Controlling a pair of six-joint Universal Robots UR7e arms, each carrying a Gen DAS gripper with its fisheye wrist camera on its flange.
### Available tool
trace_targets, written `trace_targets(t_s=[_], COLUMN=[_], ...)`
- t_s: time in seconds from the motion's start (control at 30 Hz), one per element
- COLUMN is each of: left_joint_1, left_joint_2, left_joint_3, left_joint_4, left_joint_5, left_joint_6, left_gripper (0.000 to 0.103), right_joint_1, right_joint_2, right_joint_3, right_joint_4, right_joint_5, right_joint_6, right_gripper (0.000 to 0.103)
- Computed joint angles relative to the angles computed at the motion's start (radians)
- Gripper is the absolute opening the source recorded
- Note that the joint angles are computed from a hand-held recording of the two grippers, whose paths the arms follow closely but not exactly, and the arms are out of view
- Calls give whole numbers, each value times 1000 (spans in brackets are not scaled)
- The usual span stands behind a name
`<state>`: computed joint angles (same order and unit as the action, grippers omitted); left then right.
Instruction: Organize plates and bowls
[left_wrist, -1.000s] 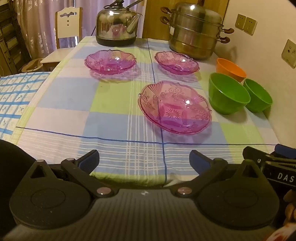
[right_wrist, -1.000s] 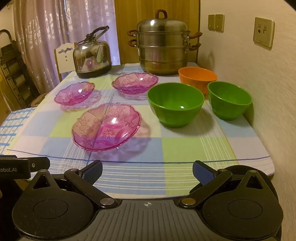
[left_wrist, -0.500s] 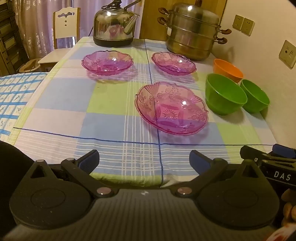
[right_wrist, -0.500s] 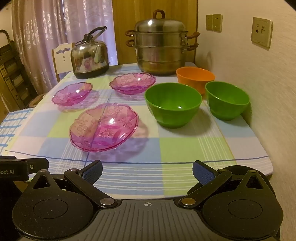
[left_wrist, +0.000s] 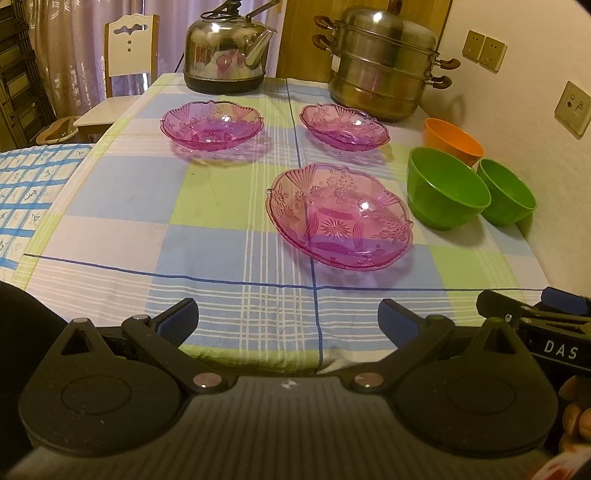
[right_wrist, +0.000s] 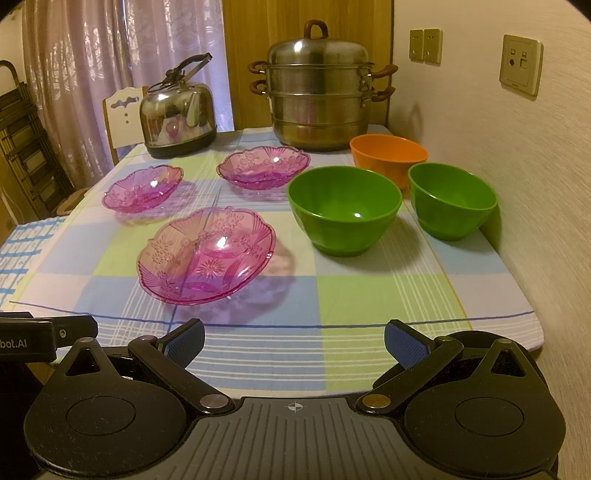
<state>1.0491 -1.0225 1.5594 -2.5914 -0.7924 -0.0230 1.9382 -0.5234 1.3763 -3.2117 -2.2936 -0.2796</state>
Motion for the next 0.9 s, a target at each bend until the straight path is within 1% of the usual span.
trace_targets(t_s=[0.9], left_joint_1=[-2], left_joint_2=[0], left_joint_3=[2], left_joint_4=[-4], left_joint_5=[-2], left_joint_6=[-1], left_gripper=[103], right_joint_1=[-1], right_joint_2=[-3], right_joint_3=[5], right_joint_4=[-4], right_joint_5=[0], right_joint_6=[0], right_gripper=[103])
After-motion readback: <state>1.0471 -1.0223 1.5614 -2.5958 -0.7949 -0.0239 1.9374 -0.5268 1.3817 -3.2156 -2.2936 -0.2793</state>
